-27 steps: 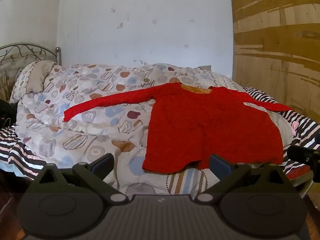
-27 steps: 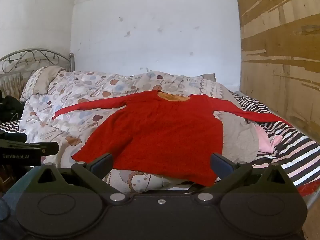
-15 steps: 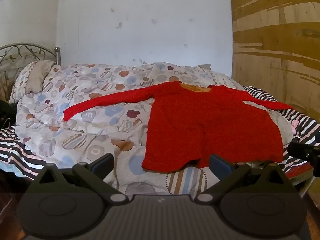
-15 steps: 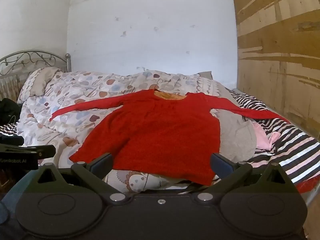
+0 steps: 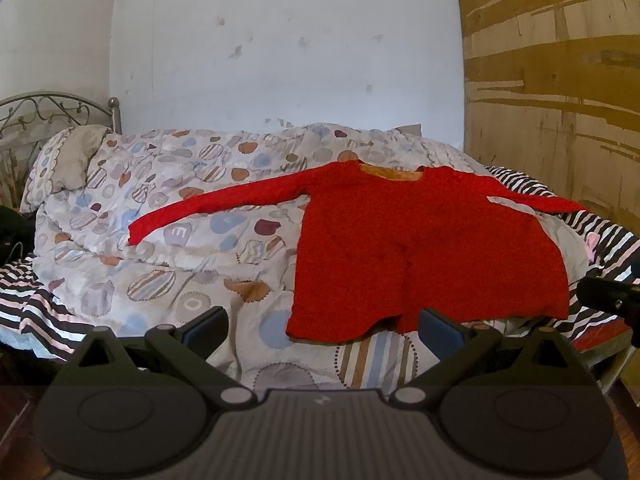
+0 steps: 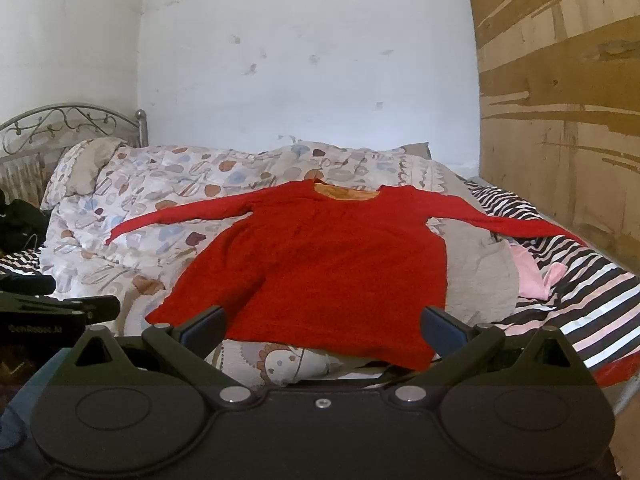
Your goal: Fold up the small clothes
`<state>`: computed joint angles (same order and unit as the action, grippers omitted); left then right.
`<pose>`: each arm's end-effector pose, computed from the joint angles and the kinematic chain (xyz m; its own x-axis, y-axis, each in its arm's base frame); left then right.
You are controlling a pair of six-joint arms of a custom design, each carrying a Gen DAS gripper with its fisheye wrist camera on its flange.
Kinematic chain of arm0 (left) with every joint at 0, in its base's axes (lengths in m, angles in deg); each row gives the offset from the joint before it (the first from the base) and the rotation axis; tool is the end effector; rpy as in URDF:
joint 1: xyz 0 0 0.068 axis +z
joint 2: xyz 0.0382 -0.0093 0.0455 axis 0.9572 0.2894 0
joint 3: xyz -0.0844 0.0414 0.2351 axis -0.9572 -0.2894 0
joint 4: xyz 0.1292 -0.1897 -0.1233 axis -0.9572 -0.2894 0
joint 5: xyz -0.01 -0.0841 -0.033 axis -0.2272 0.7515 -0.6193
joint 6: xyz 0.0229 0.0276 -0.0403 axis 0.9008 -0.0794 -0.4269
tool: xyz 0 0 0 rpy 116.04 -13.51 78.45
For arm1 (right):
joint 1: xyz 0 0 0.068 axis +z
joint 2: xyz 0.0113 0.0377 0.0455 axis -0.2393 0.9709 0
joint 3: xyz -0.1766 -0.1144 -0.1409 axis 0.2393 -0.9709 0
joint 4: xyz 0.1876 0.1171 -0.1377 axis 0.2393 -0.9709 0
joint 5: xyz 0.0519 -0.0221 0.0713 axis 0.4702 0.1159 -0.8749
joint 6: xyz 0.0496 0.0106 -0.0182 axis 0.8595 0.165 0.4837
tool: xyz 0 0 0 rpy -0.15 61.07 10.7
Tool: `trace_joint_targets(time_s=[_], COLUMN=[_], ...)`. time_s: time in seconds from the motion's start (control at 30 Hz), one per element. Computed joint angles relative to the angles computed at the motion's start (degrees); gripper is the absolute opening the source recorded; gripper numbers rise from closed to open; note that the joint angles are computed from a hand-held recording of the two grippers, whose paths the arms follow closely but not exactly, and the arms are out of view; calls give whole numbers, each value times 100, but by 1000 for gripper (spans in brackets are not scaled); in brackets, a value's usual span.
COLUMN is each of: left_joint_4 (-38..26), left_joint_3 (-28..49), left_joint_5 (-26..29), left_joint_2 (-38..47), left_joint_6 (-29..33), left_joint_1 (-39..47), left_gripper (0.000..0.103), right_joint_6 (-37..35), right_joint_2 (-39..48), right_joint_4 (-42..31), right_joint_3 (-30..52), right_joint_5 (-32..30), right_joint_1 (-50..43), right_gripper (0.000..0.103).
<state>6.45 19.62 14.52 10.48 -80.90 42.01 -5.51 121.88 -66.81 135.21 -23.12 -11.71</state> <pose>0.2832 -0.1432 0.2103 -0.4324 -0.0708 -0.8989 -0.2741 0.9601 0.0562 0.3386 0.0252 0.2268 -0.3683 -0.1285 -0.9208 -0.4017 0.9152 0.0329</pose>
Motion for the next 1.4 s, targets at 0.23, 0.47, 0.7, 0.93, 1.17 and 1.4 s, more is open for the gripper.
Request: trace_joint_targets(time_s=[0.23, 0.47, 0.7, 0.93, 1.17, 1.4], left_joint_4=[42, 30, 58, 190, 164, 158], left_joint_3=[-4, -3, 1, -66, -41, -22], left_joint_5=[-76, -100, -103, -31, -40, -44], left_joint_2=[2, 3, 13, -44, -42, -43], left_joint_6=[119, 117, 104, 84, 77, 83], left_joint_1=[-21, -43, -42, -35, -50, -43], left_gripper=[103, 103, 103, 103, 103, 103], right_joint_6=[11, 9, 57, 95, 138, 184], right_joint_2=[-11, -21, 27, 77, 91, 52], right_joint_4=[2, -24, -52, -78, -93, -1], right_joint_3=[-5, 13, 47, 82, 109, 77], right_joint_5=[-11, 49, 68, 84, 52, 13], right_joint_1=[-2, 25, -32, -54, -81, -108], right_gripper=[103, 103, 103, 103, 103, 103])
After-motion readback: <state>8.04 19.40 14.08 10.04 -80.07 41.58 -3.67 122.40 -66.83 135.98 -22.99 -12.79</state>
